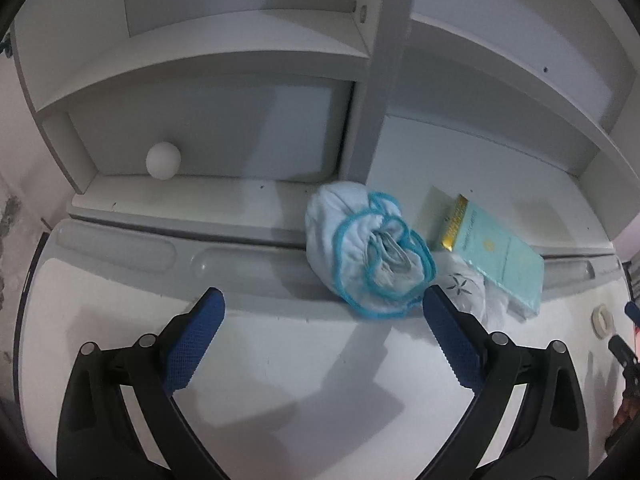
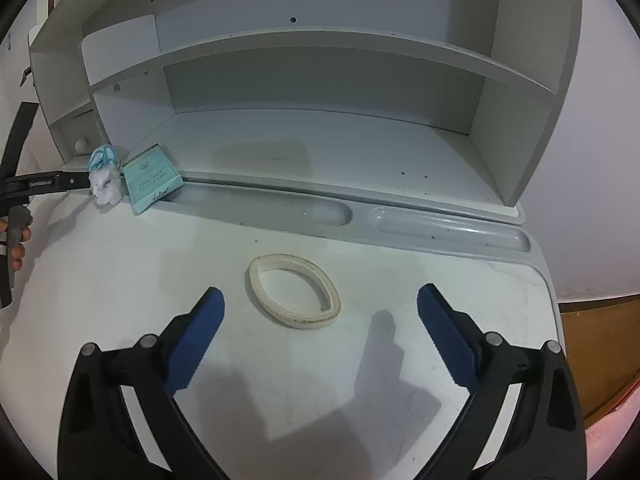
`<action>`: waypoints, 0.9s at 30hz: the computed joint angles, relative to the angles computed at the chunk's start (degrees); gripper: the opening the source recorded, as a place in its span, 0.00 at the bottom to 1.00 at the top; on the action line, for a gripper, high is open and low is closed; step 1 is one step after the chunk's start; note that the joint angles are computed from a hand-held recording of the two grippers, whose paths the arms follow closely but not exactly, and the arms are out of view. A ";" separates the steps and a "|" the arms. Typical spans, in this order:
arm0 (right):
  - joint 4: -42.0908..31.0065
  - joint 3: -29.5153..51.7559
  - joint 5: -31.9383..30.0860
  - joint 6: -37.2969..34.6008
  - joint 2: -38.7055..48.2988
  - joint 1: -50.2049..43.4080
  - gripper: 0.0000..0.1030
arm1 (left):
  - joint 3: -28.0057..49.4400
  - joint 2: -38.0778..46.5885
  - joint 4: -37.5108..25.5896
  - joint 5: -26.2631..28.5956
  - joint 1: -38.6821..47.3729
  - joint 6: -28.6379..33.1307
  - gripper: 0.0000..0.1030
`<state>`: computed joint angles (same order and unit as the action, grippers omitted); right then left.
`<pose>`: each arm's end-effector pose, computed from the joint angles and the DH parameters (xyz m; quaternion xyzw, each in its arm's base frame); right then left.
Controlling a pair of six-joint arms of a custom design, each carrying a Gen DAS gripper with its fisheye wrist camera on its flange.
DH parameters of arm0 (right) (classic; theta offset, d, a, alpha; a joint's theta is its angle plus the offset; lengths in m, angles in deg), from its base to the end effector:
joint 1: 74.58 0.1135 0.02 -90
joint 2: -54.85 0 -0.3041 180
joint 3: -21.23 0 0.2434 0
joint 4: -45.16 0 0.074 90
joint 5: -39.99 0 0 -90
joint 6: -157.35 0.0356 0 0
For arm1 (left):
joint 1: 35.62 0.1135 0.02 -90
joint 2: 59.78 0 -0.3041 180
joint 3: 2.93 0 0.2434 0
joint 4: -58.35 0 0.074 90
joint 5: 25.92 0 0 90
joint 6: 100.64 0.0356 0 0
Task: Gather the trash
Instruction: 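Grasp the white tape roll with the right tool while the left grasps the blue-trimmed cloth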
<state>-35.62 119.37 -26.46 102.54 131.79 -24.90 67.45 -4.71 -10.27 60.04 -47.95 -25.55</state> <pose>0.1611 0.1678 0.4058 -0.0660 0.9439 0.0280 0.3224 0.1432 -0.0287 0.3393 -0.0324 0.9481 -0.0416 0.3136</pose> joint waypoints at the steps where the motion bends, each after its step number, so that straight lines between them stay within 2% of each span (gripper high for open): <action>1: -0.02 0.17 0.07 -0.19 0.30 -0.06 0.91 | 0.07 0.43 0.37 0.49 0.43 0.09 0.94; 2: -0.24 0.48 0.18 -0.44 0.76 -0.18 0.89 | 0.10 0.92 0.90 0.88 0.74 0.15 0.94; 3: -0.42 0.72 0.04 -0.75 1.22 -0.45 0.83 | 0.07 1.40 1.47 1.16 0.88 0.26 0.94; 4: -0.59 0.91 -0.34 -0.81 1.61 -0.69 0.73 | -0.08 2.02 2.14 1.35 0.93 0.36 0.94; 6: -0.90 1.04 -2.03 -0.71 2.30 -1.63 0.64 | -0.57 2.52 3.14 1.18 0.91 0.30 0.93; 9: -1.08 1.09 -3.12 -0.58 2.62 -1.86 0.63 | -1.06 3.01 4.56 1.09 1.32 0.81 0.92; 10: -1.39 1.27 -3.55 -0.74 3.01 -1.81 0.62 | -1.26 2.92 4.89 1.82 1.80 1.09 0.87; 11: -1.27 1.32 -3.61 -1.00 3.06 -1.63 0.61 | -1.48 2.68 5.05 3.50 2.91 1.57 0.69; 12: -1.19 1.28 -3.61 -1.15 3.06 -1.50 0.60 | -1.62 2.47 5.07 5.53 4.37 1.95 0.56; 13: -1.10 1.25 -3.64 -1.23 3.06 -1.40 0.59 | -1.74 2.13 5.10 8.88 6.40 2.41 0.51; 14: -0.90 1.09 -3.80 -1.42 2.99 -1.58 0.59 | -1.79 1.95 4.93 11.15 7.62 2.73 0.37; 15: -0.71 1.02 -4.06 -1.73 2.94 -1.77 0.59 | -1.74 1.60 4.54 12.44 8.09 2.63 0.31; 17: -0.12 1.03 -4.73 -2.84 3.05 -2.01 0.58 | -1.55 0.30 3.66 10.68 6.95 2.51 0.22; 18: 0.15 1.13 -4.95 -3.46 3.29 -2.04 0.57 | -1.54 -0.40 3.18 9.93 5.46 1.37 0.21; 20: 0.81 1.26 -5.39 -4.32 3.54 -2.00 0.47 | -1.42 -1.89 2.03 10.48 5.78 1.51 0.20; 27: -0.82 2.79 -2.27 -3.30 4.81 -0.21 0.46 | -0.77 -6.81 -2.08 13.12 10.50 5.17 0.20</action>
